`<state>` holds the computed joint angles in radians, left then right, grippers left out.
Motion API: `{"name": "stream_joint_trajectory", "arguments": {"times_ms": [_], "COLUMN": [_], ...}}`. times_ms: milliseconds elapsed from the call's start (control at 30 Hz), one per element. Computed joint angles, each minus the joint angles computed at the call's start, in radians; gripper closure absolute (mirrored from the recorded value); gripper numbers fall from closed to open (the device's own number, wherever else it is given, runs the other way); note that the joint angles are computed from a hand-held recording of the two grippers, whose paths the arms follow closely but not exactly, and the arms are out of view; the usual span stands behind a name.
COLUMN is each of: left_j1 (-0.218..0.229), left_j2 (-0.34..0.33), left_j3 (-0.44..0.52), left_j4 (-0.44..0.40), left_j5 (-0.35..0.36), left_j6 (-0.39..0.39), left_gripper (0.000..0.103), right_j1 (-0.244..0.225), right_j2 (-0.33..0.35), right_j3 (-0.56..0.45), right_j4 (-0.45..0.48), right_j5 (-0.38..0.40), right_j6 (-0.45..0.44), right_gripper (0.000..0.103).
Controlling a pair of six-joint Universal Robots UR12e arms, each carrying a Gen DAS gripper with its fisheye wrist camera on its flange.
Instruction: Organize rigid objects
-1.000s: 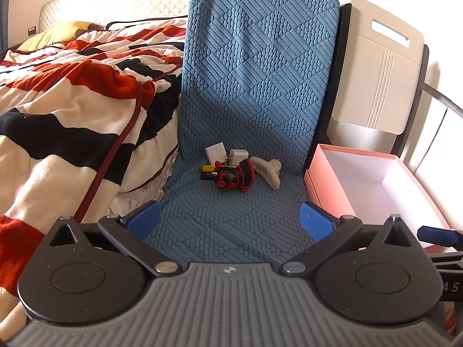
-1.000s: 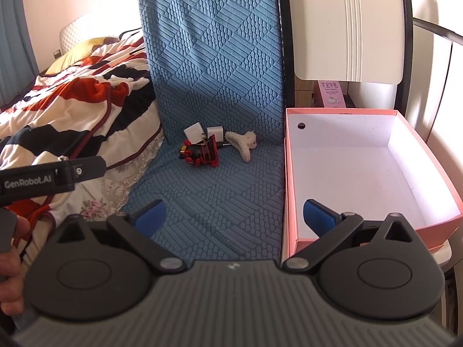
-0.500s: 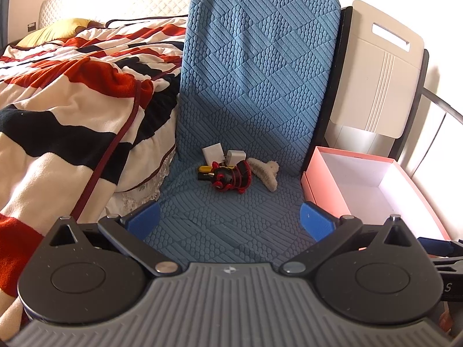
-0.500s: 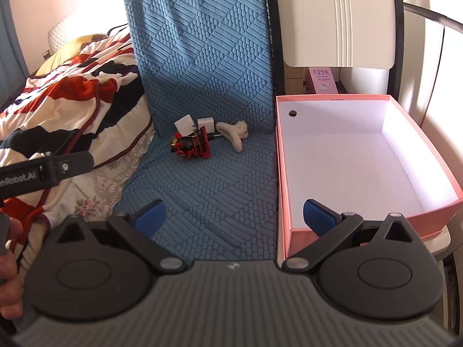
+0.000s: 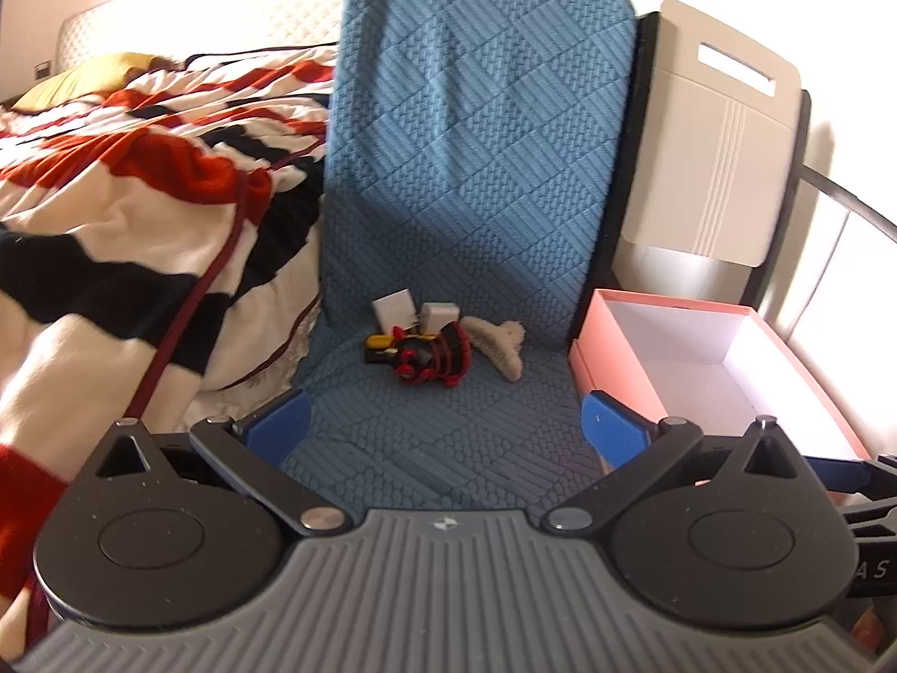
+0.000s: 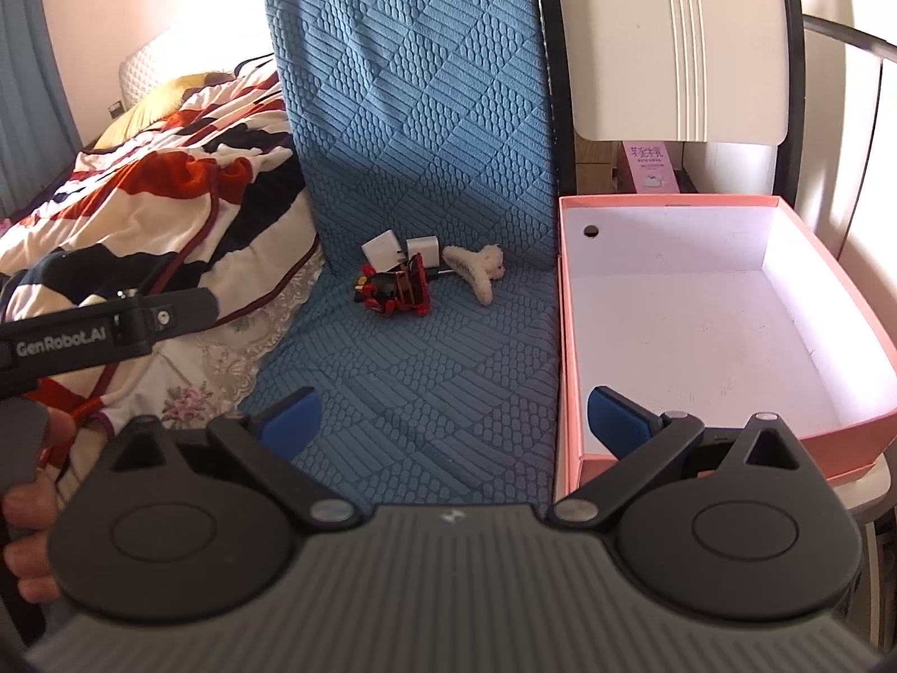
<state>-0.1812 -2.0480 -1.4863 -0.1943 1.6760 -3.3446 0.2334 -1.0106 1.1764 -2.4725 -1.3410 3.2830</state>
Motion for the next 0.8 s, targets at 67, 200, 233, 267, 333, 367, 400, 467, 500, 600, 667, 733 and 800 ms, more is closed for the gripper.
{"name": "stream_joint_trajectory", "arguments": {"times_ms": [67, 200, 233, 267, 333, 367, 400, 467, 500, 600, 667, 733, 800], "left_j1": [0.006, 0.016, 0.016, 0.017, 0.02, 0.021, 0.022, 0.03, 0.032, 0.038, 0.046, 0.059, 0.065], "left_j2": [-0.016, -0.05, -0.058, -0.068, -0.085, -0.095, -0.104, -0.122, -0.131, -0.16, -0.179, -0.201, -0.226], "left_j3": [0.02, 0.056, 0.066, 0.077, 0.1, 0.111, 0.126, 0.155, 0.169, 0.219, 0.251, 0.285, 0.323], "left_j4": [-0.01, 0.002, 0.002, 0.006, 0.011, 0.018, 0.017, 0.013, 0.014, 0.011, 0.006, 0.007, 0.01], "left_j5": [-0.013, -0.04, -0.04, -0.047, -0.061, -0.066, -0.074, -0.104, -0.112, -0.128, -0.158, -0.219, -0.246], "left_j6": [0.003, -0.002, -0.001, -0.003, -0.01, -0.015, -0.026, -0.058, -0.069, -0.09, -0.125, -0.172, -0.202], "left_gripper": [0.0, 0.0, 0.0, 0.0, 0.0, 0.0, 0.0, 0.0, 0.0, 0.0, 0.0, 0.0, 0.0], "right_j1": [-0.002, -0.001, -0.001, 0.0, 0.002, 0.002, 0.001, 0.0, -0.001, -0.004, -0.003, -0.004, -0.004], "right_j2": [0.004, 0.022, 0.027, 0.032, 0.044, 0.05, 0.056, 0.07, 0.076, 0.097, 0.113, 0.13, 0.149], "right_j3": [-0.004, -0.027, -0.033, -0.038, -0.051, -0.059, -0.067, -0.086, -0.094, -0.122, -0.144, -0.168, -0.195], "right_j4": [0.004, 0.02, 0.021, 0.017, 0.009, 0.007, 0.004, 0.0, -0.008, -0.028, -0.042, -0.05, -0.048], "right_j5": [0.016, 0.015, 0.012, 0.005, -0.025, -0.031, -0.036, -0.055, -0.061, -0.078, -0.099, -0.097, -0.096], "right_j6": [0.009, 0.003, 0.004, 0.006, 0.012, 0.016, 0.021, 0.031, 0.035, 0.042, 0.038, 0.028, 0.027], "right_gripper": [0.0, 0.004, 0.004, 0.004, 0.004, 0.004, 0.005, 0.006, 0.007, 0.007, 0.007, 0.012, 0.018]}}
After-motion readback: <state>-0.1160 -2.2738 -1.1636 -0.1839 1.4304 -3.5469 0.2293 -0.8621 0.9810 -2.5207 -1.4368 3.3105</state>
